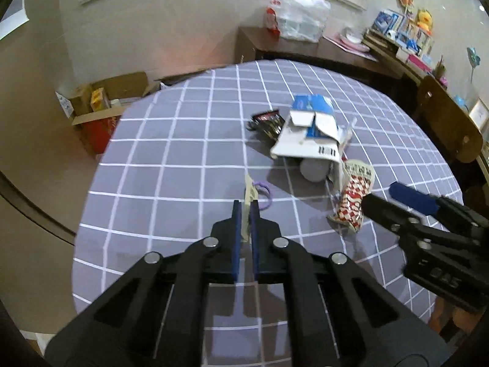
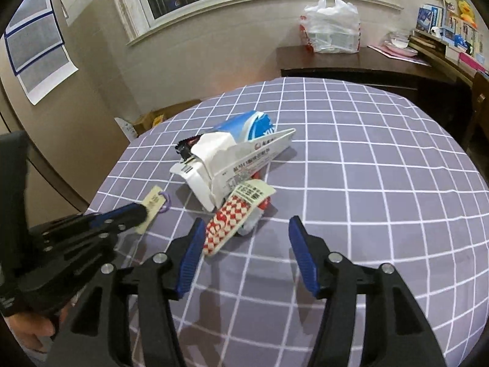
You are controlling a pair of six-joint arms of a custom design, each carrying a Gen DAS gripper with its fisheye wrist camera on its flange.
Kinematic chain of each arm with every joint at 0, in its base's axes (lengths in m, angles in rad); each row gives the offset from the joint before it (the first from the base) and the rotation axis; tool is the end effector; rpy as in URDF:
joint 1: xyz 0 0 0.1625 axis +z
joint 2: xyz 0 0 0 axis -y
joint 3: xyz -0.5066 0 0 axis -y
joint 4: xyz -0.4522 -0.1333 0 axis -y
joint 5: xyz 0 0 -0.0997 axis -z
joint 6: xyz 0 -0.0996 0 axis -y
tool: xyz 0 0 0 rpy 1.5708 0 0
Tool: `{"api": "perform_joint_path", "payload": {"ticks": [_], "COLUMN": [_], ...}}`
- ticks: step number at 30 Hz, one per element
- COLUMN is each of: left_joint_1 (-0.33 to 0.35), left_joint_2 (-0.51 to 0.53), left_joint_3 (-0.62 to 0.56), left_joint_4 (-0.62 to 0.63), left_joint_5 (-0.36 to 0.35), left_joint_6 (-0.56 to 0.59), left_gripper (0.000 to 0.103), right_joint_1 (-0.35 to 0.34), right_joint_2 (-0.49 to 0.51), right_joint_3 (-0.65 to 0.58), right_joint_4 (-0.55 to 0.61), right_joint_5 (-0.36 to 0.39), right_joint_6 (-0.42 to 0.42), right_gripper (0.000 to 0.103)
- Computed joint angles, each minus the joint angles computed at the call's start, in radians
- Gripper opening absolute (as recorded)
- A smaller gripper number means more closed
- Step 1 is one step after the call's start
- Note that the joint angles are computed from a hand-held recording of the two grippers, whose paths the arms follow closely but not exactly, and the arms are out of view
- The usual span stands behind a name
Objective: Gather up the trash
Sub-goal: 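Grasp the yellow paper tag with the left tool while the right tool grasps the red-white checked packet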
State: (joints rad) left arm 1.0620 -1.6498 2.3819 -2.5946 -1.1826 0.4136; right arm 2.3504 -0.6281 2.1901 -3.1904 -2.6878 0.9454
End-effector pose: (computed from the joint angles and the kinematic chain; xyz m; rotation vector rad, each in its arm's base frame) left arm -0.0545 -0.4487 0.3056 1.1475 2.4867 -0.4273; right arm 0.3938 -0.3362 -0.0299 -0.2238 -2.2105 1.0959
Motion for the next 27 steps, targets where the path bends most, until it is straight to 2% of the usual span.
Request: {"api": "perform_joint_path", "payload": {"ticks": [4,9,13,19,25,27], "left_joint_1": [0.007,0.016,0.021,0.023,0.023,0.019], "left_joint_2": [-0.005,-0.008,-0.020,-0.040,-0.068,-0.077], "left_joint_3": [-0.007,-0.010,-0.013,-0.012,-0.008,-0.006], "left_joint_4": [-0.011,0.005,0.023,0.045,0.081,0.086], "left_joint_5": [0.006,-0.004,-0.024,-0.052,-0.084,-0.089], "left_joint_6": [0.008,0.010,0.011,0.004,-0.003,-0.002], "left_gripper": [0.006,0.006,0.006,0.004,0.003,0.002], "right_joint_1": [-0.029,-0.051,-0.040,-0.011,0.012,0.015], "right_joint_2": [0.004,0.016,0.007,-0.012,-0.025,-0.039], "right_joint_3": [-0.024,-0.062,-0.055,-0.019,-0.003,-0.003], "right_joint_4": [0.023,0.130,0.161,0.191,0.238,0.310], "right_joint_5": [0.016,0.010,0.011,0.016,0.013,0.002], "right_joint_6": [-0.016,-0.007,0.008,0.070,0.129,0.187], "right_gripper": [0.057,0.056,0.037,0.026,0.027,0.030]}}
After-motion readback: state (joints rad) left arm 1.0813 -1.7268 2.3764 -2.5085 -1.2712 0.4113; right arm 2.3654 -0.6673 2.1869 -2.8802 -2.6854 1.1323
